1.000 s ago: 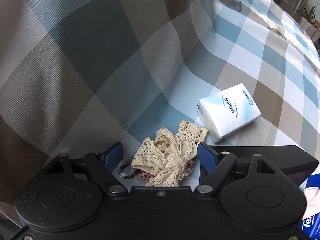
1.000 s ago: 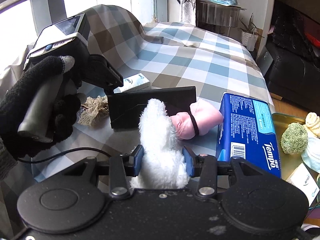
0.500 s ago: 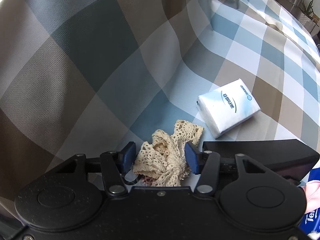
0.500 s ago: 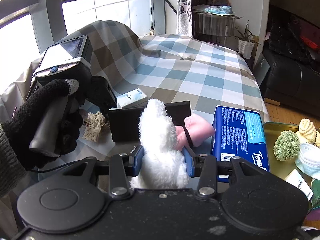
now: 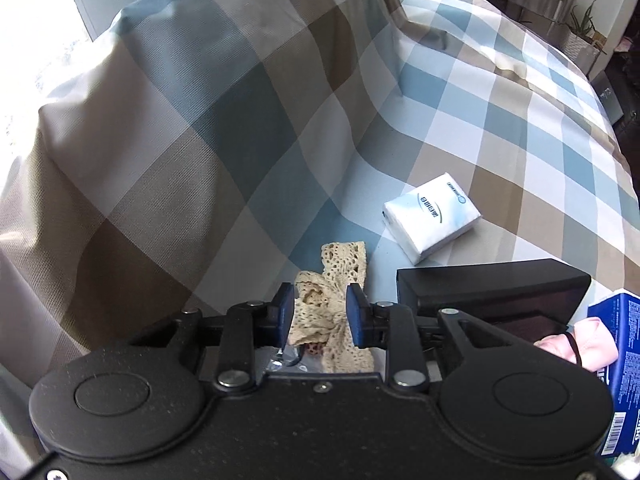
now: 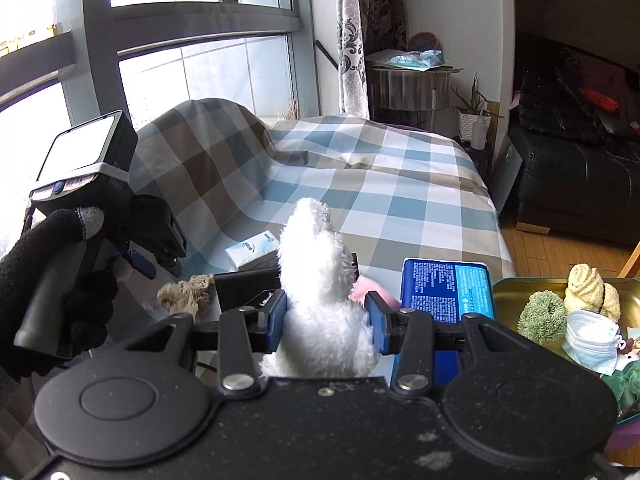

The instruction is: Organize soft objects

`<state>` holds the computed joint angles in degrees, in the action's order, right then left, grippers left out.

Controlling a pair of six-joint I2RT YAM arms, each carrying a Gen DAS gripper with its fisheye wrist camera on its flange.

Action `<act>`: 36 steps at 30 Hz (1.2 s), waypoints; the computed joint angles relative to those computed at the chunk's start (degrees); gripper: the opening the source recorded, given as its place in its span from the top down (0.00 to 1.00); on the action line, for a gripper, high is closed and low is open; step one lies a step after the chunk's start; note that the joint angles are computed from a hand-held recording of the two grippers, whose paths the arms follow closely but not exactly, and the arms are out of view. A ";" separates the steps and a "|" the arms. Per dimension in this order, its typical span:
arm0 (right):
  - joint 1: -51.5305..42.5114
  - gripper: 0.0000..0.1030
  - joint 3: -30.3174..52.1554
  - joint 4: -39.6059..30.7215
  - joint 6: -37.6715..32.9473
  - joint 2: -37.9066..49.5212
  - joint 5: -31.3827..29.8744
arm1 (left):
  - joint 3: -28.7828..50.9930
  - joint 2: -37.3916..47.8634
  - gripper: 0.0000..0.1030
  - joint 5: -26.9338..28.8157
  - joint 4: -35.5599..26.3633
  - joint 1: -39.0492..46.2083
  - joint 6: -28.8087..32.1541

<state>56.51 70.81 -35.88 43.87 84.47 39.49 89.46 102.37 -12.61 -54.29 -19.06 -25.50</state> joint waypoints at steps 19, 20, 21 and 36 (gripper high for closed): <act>-0.77 0.59 -4.22 -3.31 5.41 -5.12 1.80 | -5.93 4.20 0.42 -4.78 6.30 -3.21 2.74; -1.13 0.59 -4.37 -3.20 5.54 -4.99 1.15 | -5.94 4.44 0.42 -5.04 6.66 -3.28 3.09; -1.63 0.59 -4.72 -2.82 5.56 -4.96 0.09 | -5.64 5.04 0.42 -5.25 6.81 -3.27 3.64; -3.06 0.34 -3.60 1.31 5.15 7.80 -16.88 | -11.01 -0.78 0.51 -3.27 8.10 -1.79 2.07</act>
<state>53.45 67.21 -34.57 49.02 92.28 22.61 78.44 101.59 -15.87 -46.19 -20.86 -23.43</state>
